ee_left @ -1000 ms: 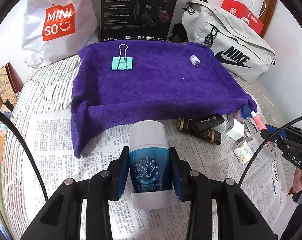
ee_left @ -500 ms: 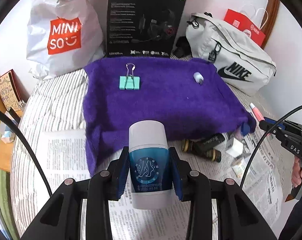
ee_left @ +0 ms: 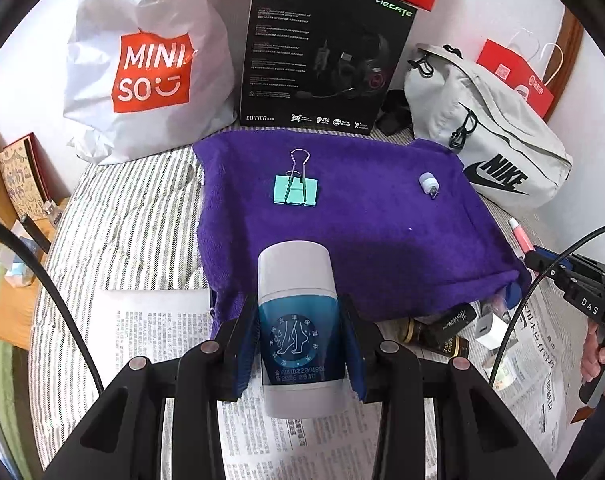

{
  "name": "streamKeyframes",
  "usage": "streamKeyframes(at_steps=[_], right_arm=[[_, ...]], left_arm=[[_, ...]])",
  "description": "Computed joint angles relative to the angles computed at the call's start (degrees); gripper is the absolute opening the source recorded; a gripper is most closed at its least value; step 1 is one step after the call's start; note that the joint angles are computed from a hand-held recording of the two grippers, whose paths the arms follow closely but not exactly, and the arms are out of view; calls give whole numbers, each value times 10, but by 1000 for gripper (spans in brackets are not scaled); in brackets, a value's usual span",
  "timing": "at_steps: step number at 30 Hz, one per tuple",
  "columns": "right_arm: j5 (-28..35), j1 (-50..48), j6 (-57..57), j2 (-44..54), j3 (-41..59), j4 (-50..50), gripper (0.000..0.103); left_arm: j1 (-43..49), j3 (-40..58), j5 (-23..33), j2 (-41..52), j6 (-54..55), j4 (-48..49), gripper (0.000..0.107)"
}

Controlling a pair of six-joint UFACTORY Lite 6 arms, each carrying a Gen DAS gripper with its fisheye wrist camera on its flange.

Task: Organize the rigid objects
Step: 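Carry the pink tube onto the towel and open the right tool while the left tool carries the stick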

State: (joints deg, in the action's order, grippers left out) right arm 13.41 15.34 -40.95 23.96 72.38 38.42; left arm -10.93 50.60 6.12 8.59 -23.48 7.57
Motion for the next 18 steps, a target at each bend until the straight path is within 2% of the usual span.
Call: streamKeyframes(at_steps=[8, 12, 18], right_arm=[[17, 5, 70, 59, 81, -69, 16], [31, 3, 99, 98, 138, -94, 16], [63, 7, 179, 178, 246, -169, 16]], left_arm=[[16, 48, 1, 47, 143, -136, 36], [26, 79, 10, 76, 178, -170, 36], [43, 124, 16, 120, 309, -301, 36]])
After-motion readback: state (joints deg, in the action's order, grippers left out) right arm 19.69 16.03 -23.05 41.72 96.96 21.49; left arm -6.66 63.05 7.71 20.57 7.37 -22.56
